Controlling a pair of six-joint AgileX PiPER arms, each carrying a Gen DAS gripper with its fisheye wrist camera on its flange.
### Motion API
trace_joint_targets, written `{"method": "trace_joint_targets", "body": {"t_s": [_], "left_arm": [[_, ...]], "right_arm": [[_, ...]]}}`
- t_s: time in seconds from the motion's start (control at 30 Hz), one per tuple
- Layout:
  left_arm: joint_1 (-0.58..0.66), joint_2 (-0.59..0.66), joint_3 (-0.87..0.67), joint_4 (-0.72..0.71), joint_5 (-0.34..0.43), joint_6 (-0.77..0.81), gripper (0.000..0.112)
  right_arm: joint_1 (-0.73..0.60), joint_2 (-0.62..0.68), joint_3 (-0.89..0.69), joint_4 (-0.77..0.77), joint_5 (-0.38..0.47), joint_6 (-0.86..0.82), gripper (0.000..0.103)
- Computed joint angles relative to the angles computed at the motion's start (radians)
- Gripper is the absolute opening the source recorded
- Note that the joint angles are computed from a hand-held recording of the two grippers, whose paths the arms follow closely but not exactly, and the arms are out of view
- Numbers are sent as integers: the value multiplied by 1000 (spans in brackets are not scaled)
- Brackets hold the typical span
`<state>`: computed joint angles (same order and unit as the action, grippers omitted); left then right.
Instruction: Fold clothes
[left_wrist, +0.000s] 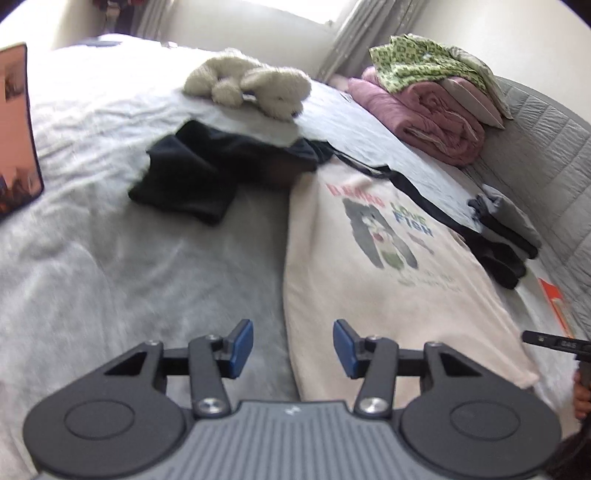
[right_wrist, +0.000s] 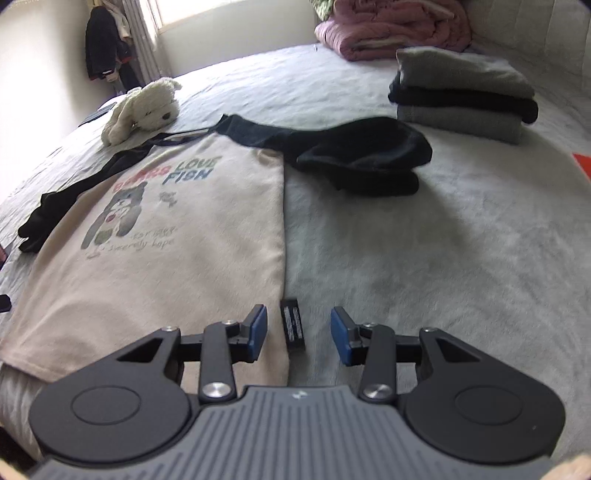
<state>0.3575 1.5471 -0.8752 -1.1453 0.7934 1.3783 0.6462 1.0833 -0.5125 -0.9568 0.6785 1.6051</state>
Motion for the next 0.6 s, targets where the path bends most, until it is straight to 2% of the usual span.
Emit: {"method": "trace_joint_targets", "body": {"t_s": [0.13, 0.27, 0.43, 0.53, 0.57, 0.6], "left_arm": [[-123, 26, 6, -207, -100, 140, 49], [-259, 64, 10, -386, -182, 293, 49], [-414, 117, 25, -576, -308, 491, 50], [-454, 130, 28, -583, -363, 551, 55], [-449, 129, 35, -593, -359, 586, 57], [-441, 128, 37, -587, -356, 603, 57]], "right_arm": [[65, 175, -52, -312, 65, 275, 45], [36, 322, -121, -521, 12, 461, 48], [54, 485, -232, -568, 22, 469, 50], [46, 538, -262, -530, 3, 409, 52], [46, 546, -254, -541, 8, 408, 54], [47, 542, -239, -554, 17, 410, 62]]}}
